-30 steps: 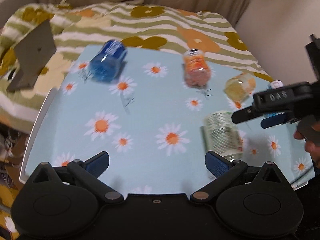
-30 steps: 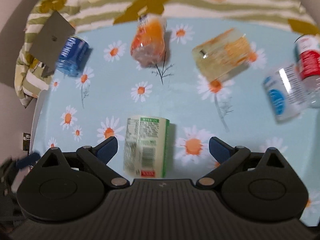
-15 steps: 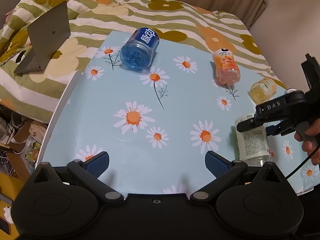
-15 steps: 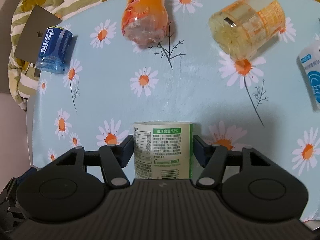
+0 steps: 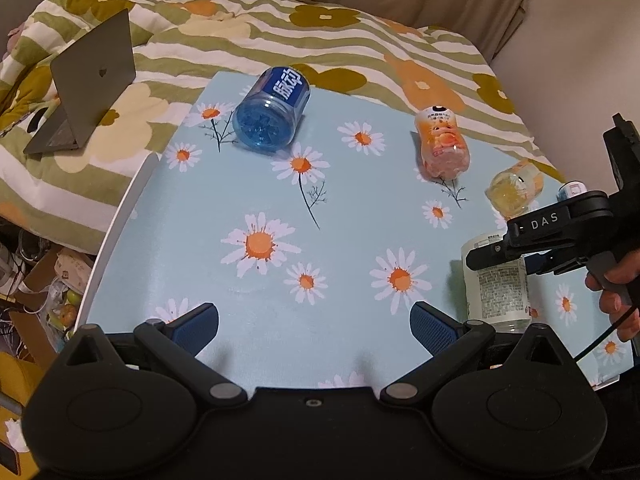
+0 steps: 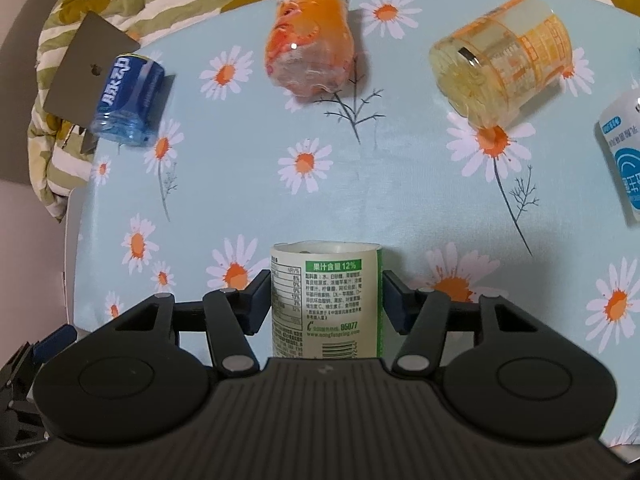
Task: Flip cup upright
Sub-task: 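Grasp the juice cup with the right gripper while the left gripper releases it, then rotate the juice cup upright with the right gripper, opening facing up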
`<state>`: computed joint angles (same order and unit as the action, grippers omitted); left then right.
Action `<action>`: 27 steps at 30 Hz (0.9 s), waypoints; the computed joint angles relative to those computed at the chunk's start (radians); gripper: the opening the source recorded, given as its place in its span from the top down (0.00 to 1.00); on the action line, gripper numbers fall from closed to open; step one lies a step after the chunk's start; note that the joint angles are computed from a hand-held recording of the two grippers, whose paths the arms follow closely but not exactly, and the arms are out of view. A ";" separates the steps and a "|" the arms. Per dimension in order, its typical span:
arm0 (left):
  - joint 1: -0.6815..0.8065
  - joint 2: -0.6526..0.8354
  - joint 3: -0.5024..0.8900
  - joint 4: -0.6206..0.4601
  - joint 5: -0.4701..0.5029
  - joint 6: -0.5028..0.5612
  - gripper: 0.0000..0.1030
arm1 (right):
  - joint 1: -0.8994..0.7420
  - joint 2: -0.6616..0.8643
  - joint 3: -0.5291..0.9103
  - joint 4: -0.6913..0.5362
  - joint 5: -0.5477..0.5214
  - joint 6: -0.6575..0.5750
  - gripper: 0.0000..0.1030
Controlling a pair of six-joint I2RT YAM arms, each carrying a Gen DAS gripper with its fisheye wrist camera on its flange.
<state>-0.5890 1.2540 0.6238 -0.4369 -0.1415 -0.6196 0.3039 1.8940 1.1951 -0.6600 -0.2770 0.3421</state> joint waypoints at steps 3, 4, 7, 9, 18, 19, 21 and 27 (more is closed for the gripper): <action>-0.001 -0.010 0.010 -0.008 -0.007 0.010 0.00 | -0.004 -0.038 -0.018 0.010 -0.012 0.012 0.30; -0.002 -0.013 0.015 -0.013 -0.009 0.014 0.00 | -0.006 -0.059 -0.029 0.018 -0.017 0.020 0.30; -0.002 -0.020 0.026 -0.019 -0.017 0.029 0.00 | -0.001 -0.162 -0.093 0.086 0.014 0.048 0.29; -0.002 -0.021 0.031 -0.020 -0.021 0.041 0.00 | 0.023 -0.266 -0.195 0.212 0.093 0.087 0.28; -0.037 -0.007 0.021 0.003 -0.072 0.081 0.00 | 0.264 -0.342 -0.707 1.108 0.617 0.165 0.28; -0.040 -0.007 0.015 0.006 -0.079 0.084 0.00 | 0.287 -0.298 -0.729 1.199 0.662 0.151 0.28; -0.052 -0.009 0.003 0.007 -0.096 0.082 0.00 | 0.318 -0.226 -0.766 1.348 0.726 0.117 0.28; -0.077 -0.022 -0.032 0.005 -0.122 0.081 0.00 | 0.370 -0.088 -0.821 1.577 0.803 0.060 0.26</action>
<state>-0.6660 1.2324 0.5922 -0.4323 -0.2631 -0.5385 0.6738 1.8063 0.3742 0.9169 0.5264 0.4020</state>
